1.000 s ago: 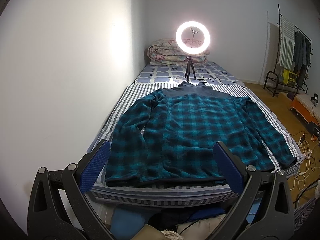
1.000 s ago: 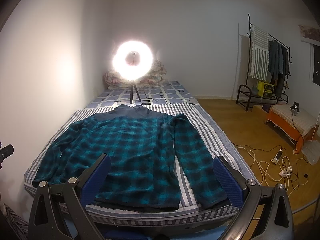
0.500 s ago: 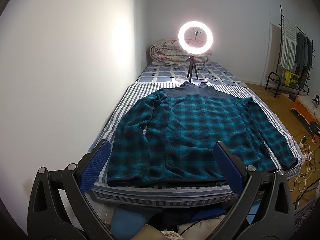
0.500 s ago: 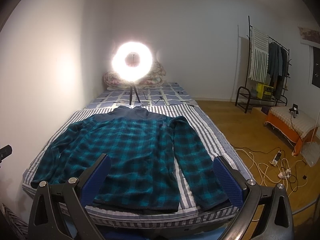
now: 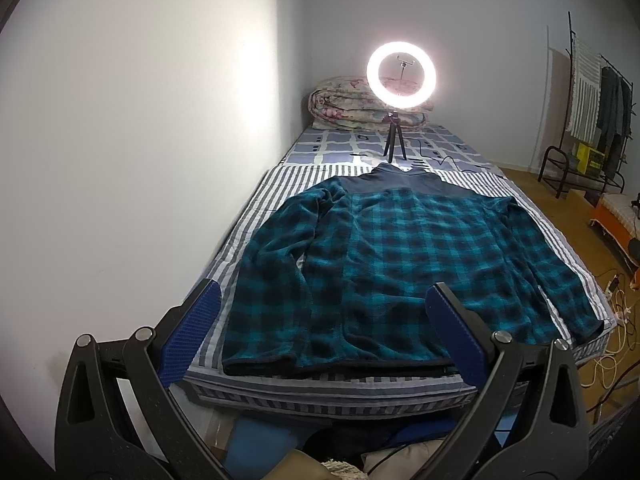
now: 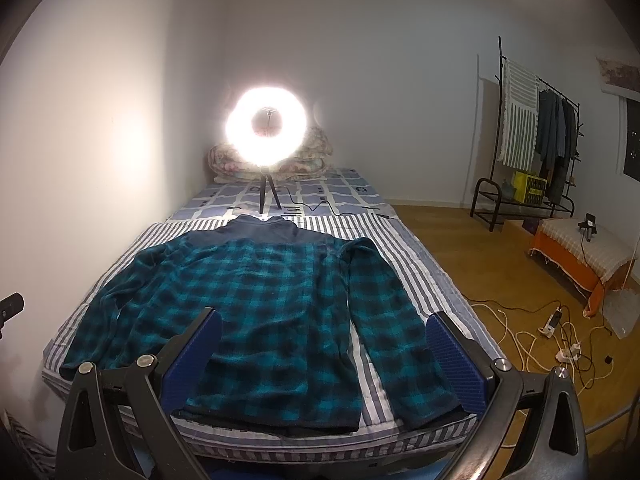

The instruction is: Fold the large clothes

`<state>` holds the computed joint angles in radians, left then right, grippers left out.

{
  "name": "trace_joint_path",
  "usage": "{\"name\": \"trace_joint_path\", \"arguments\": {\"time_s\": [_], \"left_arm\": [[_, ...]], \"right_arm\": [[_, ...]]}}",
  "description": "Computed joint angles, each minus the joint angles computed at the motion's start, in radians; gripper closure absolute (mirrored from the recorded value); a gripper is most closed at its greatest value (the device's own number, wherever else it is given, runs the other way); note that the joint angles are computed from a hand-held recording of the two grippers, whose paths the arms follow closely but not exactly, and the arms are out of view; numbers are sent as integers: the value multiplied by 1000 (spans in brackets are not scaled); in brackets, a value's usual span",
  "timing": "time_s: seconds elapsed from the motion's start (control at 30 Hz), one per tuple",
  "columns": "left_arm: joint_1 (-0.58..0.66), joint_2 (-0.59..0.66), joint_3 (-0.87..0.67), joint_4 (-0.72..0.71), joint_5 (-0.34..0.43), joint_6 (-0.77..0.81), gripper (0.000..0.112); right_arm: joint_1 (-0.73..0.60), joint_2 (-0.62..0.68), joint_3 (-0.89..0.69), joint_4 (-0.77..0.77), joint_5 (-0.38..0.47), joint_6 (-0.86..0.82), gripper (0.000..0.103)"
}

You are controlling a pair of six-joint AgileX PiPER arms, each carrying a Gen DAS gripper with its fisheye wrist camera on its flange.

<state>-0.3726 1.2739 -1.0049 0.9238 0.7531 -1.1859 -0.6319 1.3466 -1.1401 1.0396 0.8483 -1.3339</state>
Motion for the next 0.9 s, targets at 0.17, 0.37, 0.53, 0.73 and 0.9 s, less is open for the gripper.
{"name": "trace_joint_path", "arguments": {"time_s": [0.17,0.37,0.53,0.73,0.9], "left_arm": [[20,2,15,25,-9,-9,9],[43,4,26,40,-17,-4,9],[78,6,30,23,-36,11,9],[126,3,45,14,-60,31,9],[204,-28,99,-22,-188,78,9]], "right_arm": [[14,1,0,0,-8,-2,0],[48,0,0,-4,-26,7,0],[80,-4,4,-6,-45,11,0],[133,3,-1,-26,-76,32,0],[193,12,1,-48,-115,43,0]]}}
